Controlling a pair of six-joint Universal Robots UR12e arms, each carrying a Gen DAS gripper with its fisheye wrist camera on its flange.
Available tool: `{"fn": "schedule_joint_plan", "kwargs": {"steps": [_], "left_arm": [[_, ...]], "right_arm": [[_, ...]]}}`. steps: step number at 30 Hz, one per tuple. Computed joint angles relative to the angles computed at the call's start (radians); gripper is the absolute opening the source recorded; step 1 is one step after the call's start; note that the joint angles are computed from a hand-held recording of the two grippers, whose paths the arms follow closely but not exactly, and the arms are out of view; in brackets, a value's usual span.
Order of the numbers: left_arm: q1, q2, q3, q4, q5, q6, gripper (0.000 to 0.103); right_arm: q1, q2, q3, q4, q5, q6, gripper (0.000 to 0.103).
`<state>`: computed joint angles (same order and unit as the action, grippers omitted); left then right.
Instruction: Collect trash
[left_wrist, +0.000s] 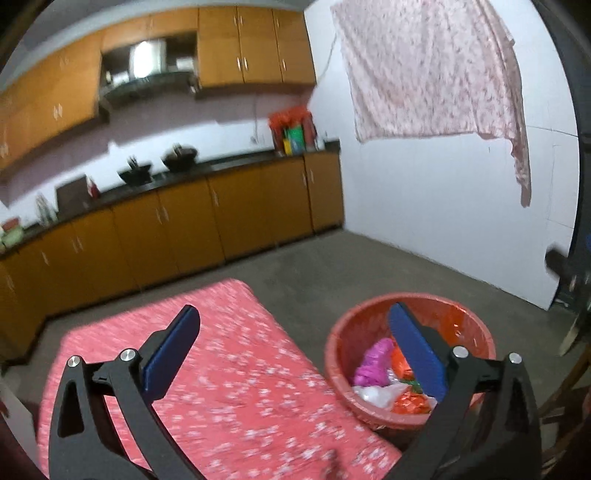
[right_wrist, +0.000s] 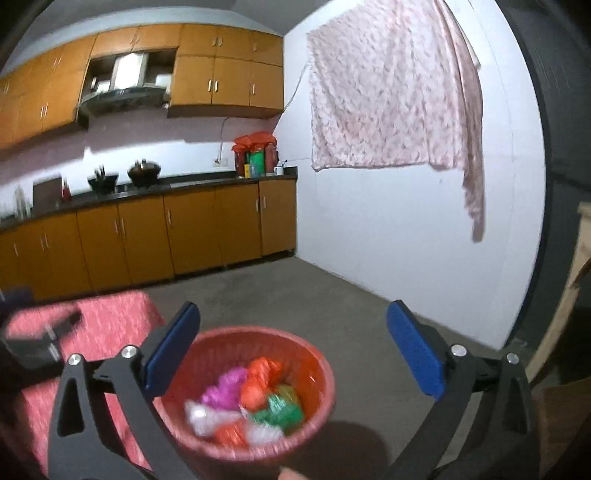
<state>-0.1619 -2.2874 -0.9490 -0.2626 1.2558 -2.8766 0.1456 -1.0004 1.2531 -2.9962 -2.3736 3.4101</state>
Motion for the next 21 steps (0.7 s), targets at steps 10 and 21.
{"fn": "schedule_joint_plan", "kwargs": {"steps": [10, 21], "left_arm": [[0.051, 0.144, -0.222, 0.128, 0.027, -0.089, 0.101], [0.084, 0.203, -0.34, 0.159, 0.045, -0.131, 0.101]], "right_arm": [[0.076, -0.059, 0.087, 0.02, 0.042, 0.037, 0.099], [0.114, -0.077, 0.12, 0.042, 0.048, 0.067, 0.099]]}}
